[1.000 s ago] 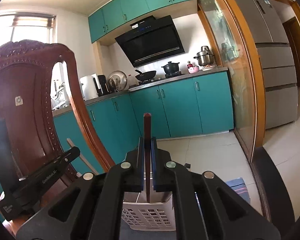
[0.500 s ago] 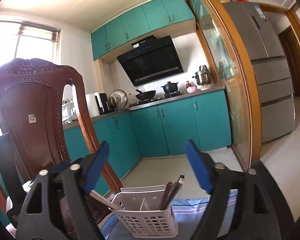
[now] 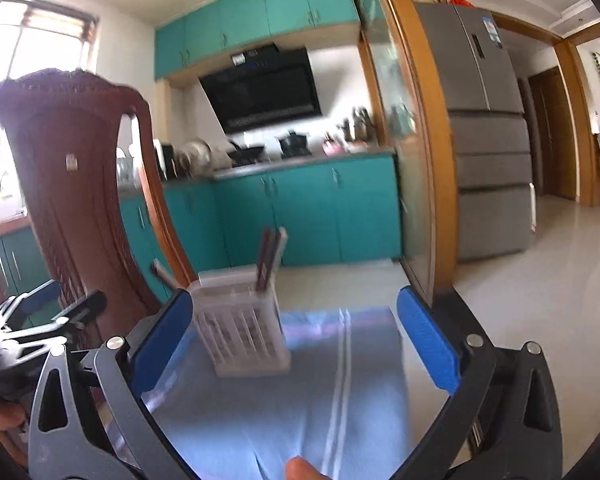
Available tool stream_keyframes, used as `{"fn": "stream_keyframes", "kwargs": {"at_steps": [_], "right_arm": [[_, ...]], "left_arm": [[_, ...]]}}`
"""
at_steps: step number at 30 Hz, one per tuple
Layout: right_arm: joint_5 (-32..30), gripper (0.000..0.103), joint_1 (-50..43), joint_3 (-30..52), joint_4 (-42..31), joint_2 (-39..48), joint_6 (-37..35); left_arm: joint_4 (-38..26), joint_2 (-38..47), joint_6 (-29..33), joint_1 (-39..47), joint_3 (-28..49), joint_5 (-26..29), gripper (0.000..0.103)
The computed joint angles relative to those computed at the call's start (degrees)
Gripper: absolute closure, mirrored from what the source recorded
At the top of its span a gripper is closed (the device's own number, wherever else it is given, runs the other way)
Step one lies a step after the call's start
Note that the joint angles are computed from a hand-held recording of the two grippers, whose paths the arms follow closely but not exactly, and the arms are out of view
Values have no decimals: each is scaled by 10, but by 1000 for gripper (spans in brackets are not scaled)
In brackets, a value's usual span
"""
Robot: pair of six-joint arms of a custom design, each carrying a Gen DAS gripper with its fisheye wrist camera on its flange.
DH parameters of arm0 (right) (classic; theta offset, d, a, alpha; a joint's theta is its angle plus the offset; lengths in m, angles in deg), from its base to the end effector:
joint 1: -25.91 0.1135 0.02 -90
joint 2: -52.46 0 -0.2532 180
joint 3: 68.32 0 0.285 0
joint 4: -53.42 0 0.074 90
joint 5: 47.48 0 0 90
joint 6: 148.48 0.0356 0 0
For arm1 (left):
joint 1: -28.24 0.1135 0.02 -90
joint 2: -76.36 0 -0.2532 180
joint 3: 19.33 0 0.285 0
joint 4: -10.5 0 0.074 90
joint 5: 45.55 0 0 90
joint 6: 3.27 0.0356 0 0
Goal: Organize utensils
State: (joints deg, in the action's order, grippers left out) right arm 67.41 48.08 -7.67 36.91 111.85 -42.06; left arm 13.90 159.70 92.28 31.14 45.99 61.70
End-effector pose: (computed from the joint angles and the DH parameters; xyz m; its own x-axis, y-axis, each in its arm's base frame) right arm 0.2636 0.0912 0.3097 -0.2241 0.1856 -0.9567 0.1012 0.9808 0.1665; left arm 0.3662 0.0080 0.2496 -0.2279 0.0809 -0.9703 0.2615 0.9650 0.0191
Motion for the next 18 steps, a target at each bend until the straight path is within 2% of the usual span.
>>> {"fn": "stream_keyframes", "kwargs": {"at_steps": [5,9,11,18], "right_arm": [[76,3,70,-23,-91,-86,6],[171,3,149,-26,-123,-120,-7],[199,3,177,-21,-136,-125,-6],[244,3,234,-18,-173,-136,11]], "left_arm": [[-52,-116,9,23,-79,27,4],[-76,-183,9,41,-116,44,4],[-85,-204,10,50,-127,53,4],[-127,-250,9,79,-145,77,4]]}}
